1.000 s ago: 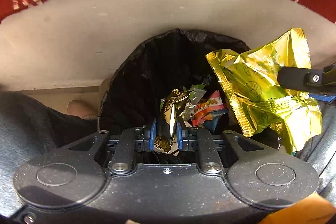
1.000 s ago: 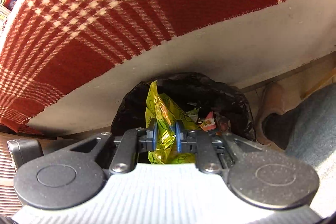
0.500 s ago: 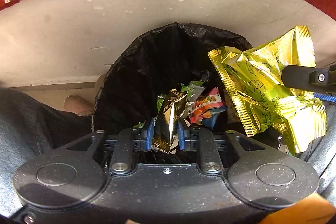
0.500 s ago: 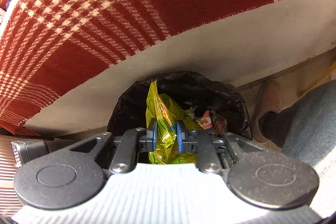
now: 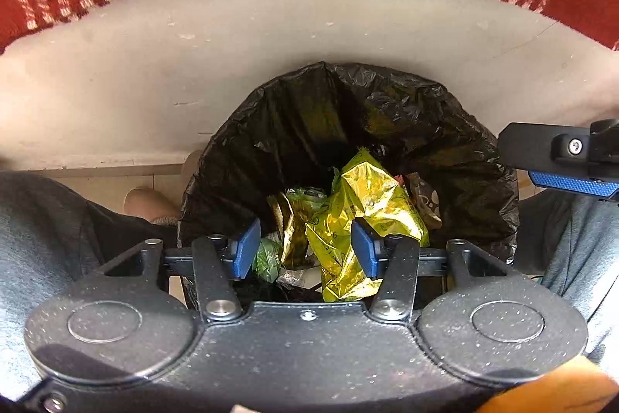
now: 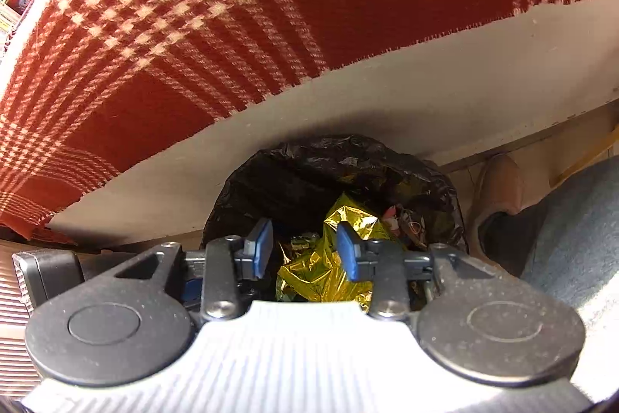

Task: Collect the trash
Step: 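Hold both open tools above the bin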

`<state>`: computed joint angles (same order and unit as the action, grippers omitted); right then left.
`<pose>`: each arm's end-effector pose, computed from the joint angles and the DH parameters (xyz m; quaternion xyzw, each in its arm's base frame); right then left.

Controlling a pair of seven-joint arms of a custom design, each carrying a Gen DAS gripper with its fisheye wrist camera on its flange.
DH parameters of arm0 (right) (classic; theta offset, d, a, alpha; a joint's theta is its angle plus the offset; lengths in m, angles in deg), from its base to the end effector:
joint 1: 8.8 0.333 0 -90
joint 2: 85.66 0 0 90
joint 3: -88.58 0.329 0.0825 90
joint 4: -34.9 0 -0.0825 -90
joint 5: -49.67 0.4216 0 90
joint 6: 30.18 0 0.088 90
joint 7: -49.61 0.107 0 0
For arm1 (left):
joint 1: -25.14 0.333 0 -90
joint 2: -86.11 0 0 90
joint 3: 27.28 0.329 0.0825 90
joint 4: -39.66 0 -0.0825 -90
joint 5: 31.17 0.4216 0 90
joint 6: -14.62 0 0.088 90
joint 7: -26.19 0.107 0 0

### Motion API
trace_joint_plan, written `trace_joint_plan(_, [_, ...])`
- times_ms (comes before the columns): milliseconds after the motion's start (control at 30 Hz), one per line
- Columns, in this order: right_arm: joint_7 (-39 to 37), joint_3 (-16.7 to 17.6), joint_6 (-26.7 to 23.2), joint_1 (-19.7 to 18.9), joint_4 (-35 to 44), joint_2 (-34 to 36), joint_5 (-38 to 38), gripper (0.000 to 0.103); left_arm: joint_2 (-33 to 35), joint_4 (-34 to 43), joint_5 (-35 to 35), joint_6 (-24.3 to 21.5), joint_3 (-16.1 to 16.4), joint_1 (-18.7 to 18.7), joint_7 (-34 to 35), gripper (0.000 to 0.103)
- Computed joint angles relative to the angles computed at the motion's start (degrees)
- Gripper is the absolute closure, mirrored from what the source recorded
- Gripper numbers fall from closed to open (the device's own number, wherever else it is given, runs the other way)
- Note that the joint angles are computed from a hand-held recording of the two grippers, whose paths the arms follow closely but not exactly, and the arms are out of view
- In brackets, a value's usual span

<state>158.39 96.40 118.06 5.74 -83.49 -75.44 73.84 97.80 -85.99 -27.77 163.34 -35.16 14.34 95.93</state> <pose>0.5940 0.2337 0.3719 -0.5915 0.7746 0.0685 0.2131 0.5694 -0.1930 0.2979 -0.6984 0.7086 -0.0887 0.0470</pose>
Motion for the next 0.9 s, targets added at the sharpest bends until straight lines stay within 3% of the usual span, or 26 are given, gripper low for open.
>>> trace_joint_plan(600, [-5.7, -0.9, 6.8, 1.3, -5.6, -6.8, 1.1, 0.032, -9.3, -5.1, 3.9, 5.5, -1.5, 0.4, -1.9, 0.044])
trace_joint_plan(900, [-5.2, -2.6, 12.0, 3.0, -9.1, -11.8, -6.6, 0.021, -17.4, -10.6, 17.0, 15.2, -4.3, 3.3, -9.3, 0.027])
